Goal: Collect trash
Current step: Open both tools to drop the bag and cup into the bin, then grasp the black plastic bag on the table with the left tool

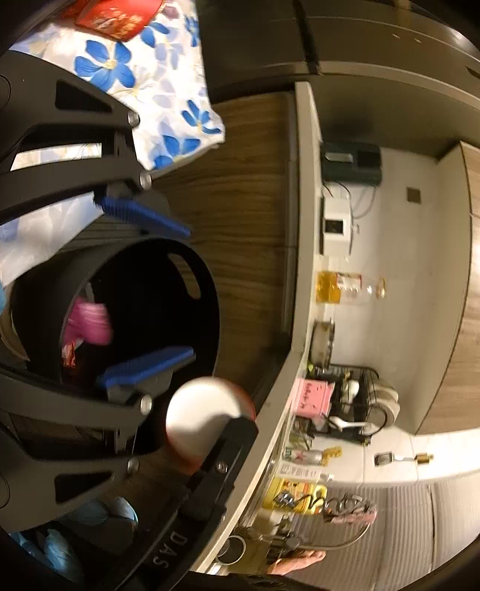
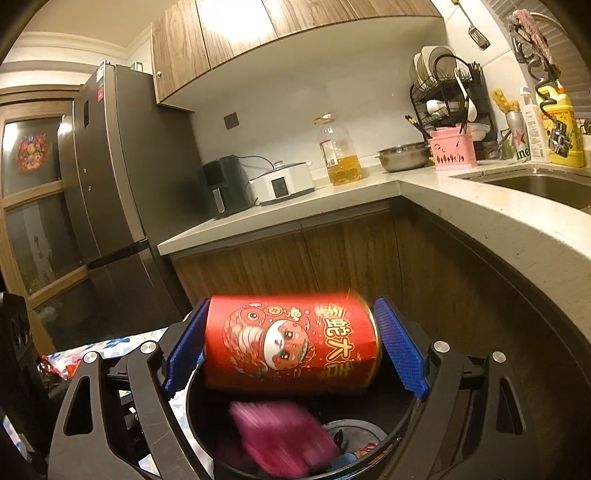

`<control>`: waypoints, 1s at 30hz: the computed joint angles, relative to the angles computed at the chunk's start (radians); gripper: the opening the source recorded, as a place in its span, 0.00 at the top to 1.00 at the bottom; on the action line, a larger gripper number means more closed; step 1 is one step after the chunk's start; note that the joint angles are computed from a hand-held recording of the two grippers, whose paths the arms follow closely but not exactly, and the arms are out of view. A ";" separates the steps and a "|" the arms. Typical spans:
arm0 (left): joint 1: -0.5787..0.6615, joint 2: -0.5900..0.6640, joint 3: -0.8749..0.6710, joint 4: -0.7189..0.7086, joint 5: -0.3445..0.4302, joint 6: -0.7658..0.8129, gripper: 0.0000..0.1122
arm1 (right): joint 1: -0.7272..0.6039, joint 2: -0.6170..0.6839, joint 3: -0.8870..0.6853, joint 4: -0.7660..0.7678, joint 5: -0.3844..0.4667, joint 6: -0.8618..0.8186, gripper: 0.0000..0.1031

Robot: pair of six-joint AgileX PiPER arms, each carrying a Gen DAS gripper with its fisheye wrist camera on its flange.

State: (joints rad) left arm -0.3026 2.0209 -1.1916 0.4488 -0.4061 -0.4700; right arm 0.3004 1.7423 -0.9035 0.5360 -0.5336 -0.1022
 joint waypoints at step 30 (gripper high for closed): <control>0.143 -0.315 0.507 -0.531 -0.186 0.468 0.28 | 0.303 -0.106 0.097 0.373 -0.184 -0.314 0.14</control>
State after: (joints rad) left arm -0.1593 1.7057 -0.6848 -0.0818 -0.5923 -0.0015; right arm 0.6038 1.6366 -0.8069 0.9090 -0.7179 -0.4161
